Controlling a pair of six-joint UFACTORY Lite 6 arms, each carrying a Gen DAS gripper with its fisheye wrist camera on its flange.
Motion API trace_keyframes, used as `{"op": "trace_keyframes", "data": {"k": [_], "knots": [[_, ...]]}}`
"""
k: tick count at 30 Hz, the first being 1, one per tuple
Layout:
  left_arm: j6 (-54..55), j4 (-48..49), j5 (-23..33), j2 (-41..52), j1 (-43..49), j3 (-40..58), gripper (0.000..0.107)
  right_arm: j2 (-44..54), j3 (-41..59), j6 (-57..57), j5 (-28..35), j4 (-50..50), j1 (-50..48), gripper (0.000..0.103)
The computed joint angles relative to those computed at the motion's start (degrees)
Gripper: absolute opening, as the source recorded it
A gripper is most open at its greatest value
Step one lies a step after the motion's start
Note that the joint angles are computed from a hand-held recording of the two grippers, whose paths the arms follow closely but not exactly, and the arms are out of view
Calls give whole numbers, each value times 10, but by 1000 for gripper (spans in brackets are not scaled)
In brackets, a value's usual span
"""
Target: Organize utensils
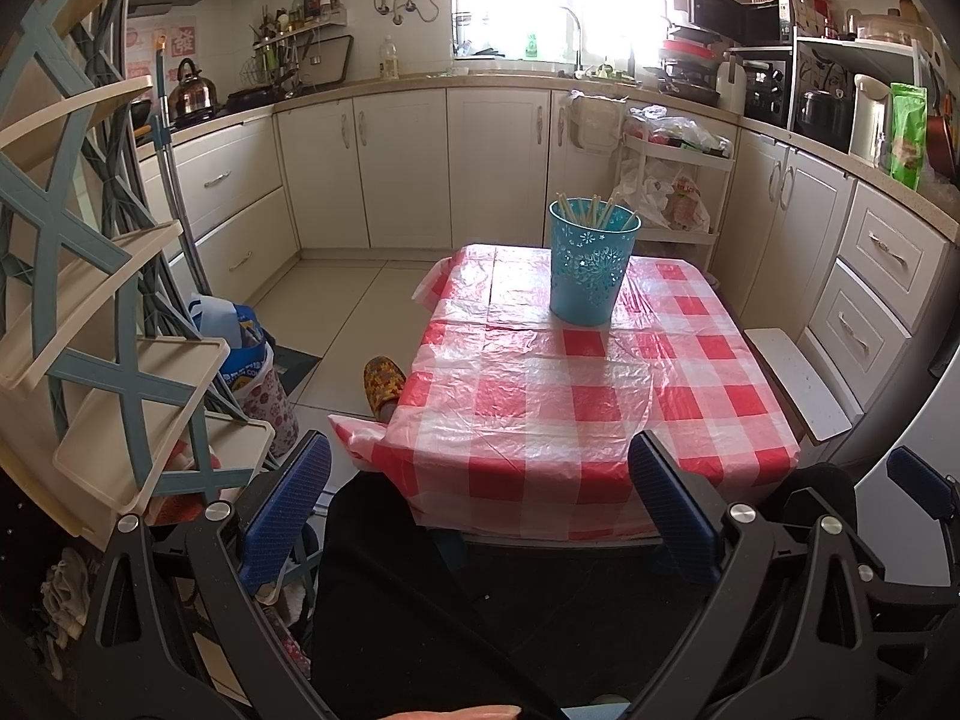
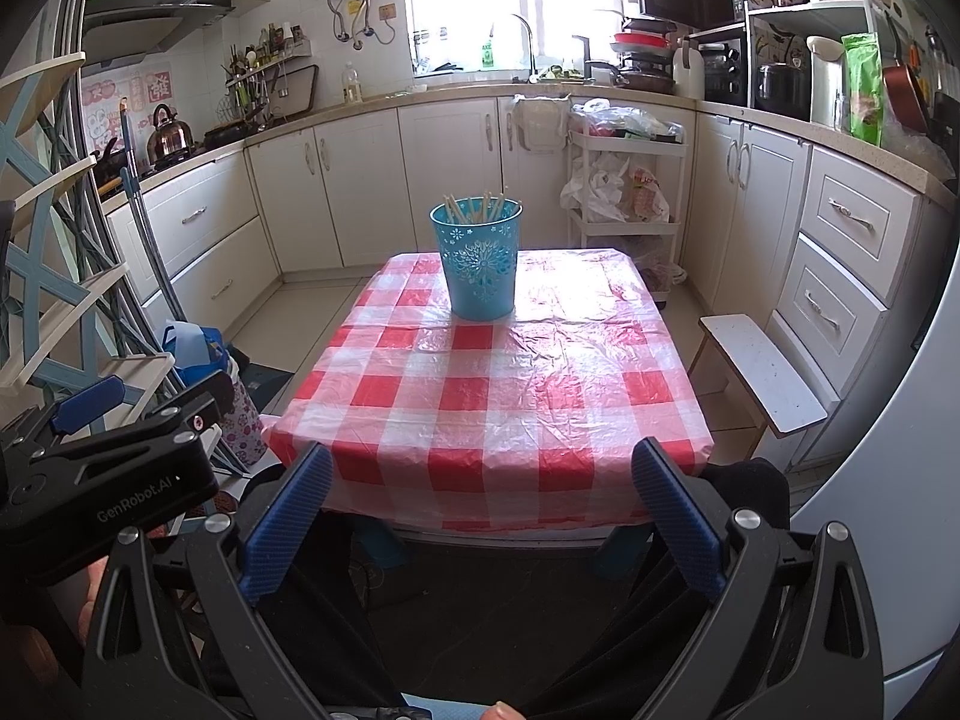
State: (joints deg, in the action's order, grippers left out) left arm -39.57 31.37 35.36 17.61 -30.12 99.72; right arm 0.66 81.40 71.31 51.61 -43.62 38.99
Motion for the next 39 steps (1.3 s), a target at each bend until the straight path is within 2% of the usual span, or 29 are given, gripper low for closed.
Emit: {"op": "trace_keyframes", "data": {"k": [7,39], "knots": [[-41,31,-17,-21,-6,-41,95,-35,-37,24,-13,-23,-6,96],[-35,24,-14,-18,-5,-34,95,-52,-57,12,-19,-19,-10,96]]}}
